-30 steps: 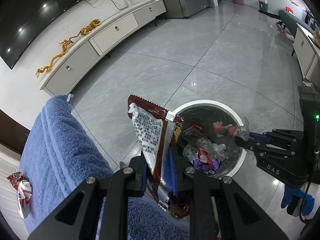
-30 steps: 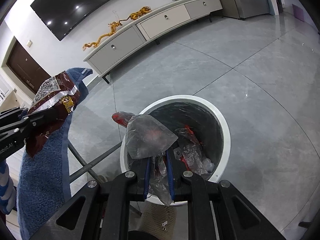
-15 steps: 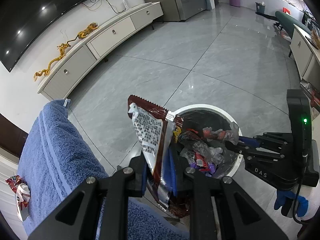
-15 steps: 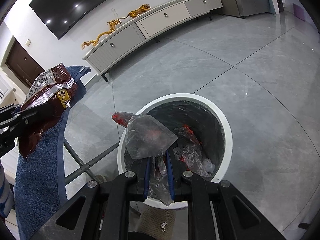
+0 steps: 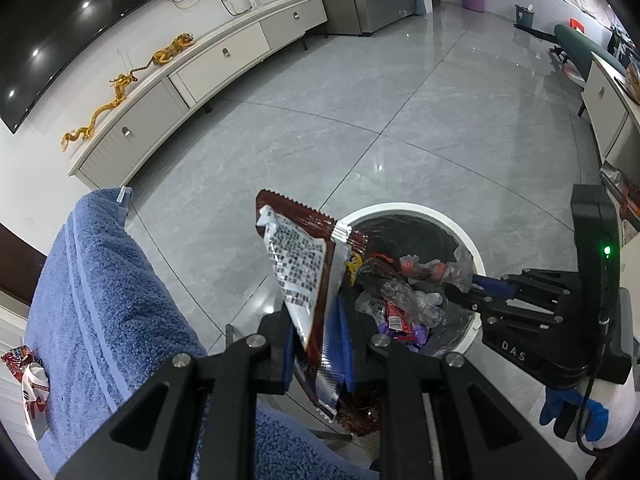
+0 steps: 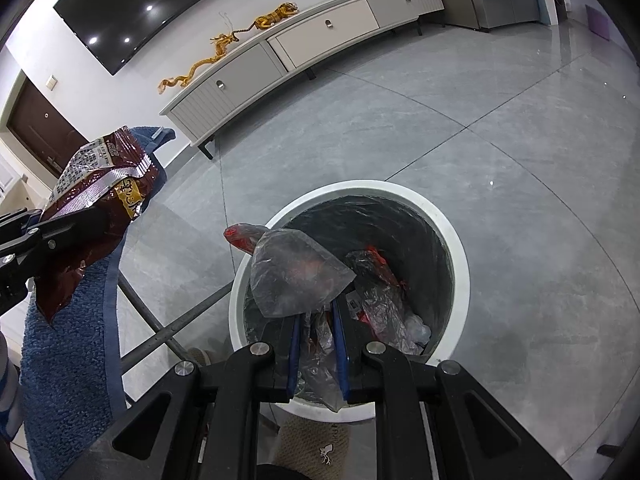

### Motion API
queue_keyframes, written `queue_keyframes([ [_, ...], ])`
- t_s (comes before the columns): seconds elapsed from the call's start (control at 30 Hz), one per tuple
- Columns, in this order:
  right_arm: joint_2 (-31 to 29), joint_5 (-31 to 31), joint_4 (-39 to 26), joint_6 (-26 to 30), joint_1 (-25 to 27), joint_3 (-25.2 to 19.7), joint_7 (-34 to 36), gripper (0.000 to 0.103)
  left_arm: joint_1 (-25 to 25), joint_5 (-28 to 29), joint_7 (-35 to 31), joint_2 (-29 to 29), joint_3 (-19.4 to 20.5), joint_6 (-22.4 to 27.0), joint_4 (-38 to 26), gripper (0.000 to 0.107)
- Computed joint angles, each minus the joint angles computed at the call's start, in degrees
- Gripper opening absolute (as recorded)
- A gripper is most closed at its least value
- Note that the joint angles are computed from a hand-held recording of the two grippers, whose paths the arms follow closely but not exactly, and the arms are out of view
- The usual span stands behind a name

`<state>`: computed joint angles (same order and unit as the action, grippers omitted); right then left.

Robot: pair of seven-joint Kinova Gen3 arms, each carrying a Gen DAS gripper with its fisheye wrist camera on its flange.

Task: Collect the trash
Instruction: 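Open both tools to drop the wrapper and plastic bag into the bin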

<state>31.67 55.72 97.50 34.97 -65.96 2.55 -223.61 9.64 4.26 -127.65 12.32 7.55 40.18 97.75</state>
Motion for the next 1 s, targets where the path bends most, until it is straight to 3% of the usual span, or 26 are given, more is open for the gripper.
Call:
queue_keyframes([
  [0.27, 0.9, -3.2, -0.9, -1.1, 2.0, -0.3, 3.6, 0.015, 0.8, -0.5, 3.2, 3.0, -0.1, 3.3, -3.7, 0.019],
  [0.63, 2.0, -8.7, -1.6, -2.8, 2.3, 1.7, 9.0, 0.015, 1.8, -1.6, 3.7, 3.5, 0.2, 2.2, -3.8, 0.019],
  [0.77, 2.2, -10.1, -1.0, -3.5, 1.8, 2.7, 9.1, 0.017, 1.9, -1.6, 4.1, 3.5, 0.2, 2.3, -3.8, 0.027],
  [0.83, 2.3, -10.9, -1.2, -3.4, 1.9, 2.7, 10.0, 0.02, 1.6, -1.1, 3.8, 3.7, 0.4, 2.4, -4.0, 0.029],
  [0.9, 2.4, -11.7, -1.6, -3.0, 1.9, 2.8, 10.9, 0.035, 1.4, -0.7, 3.3, 3.7, 0.5, 2.5, -4.1, 0.032],
  [0.97, 2.5, -11.9, -1.8, -2.8, 1.4, 3.2, 11.0, 0.045, 1.2, -0.4, 2.9, 3.5, 0.6, 2.4, -3.9, 0.036],
  [1.0, 2.6, -11.9, -1.9, -2.8, 1.2, 3.5, 11.0, 0.045, 1.2, -0.2, 2.7, 3.4, 0.7, 2.2, -3.7, 0.038],
])
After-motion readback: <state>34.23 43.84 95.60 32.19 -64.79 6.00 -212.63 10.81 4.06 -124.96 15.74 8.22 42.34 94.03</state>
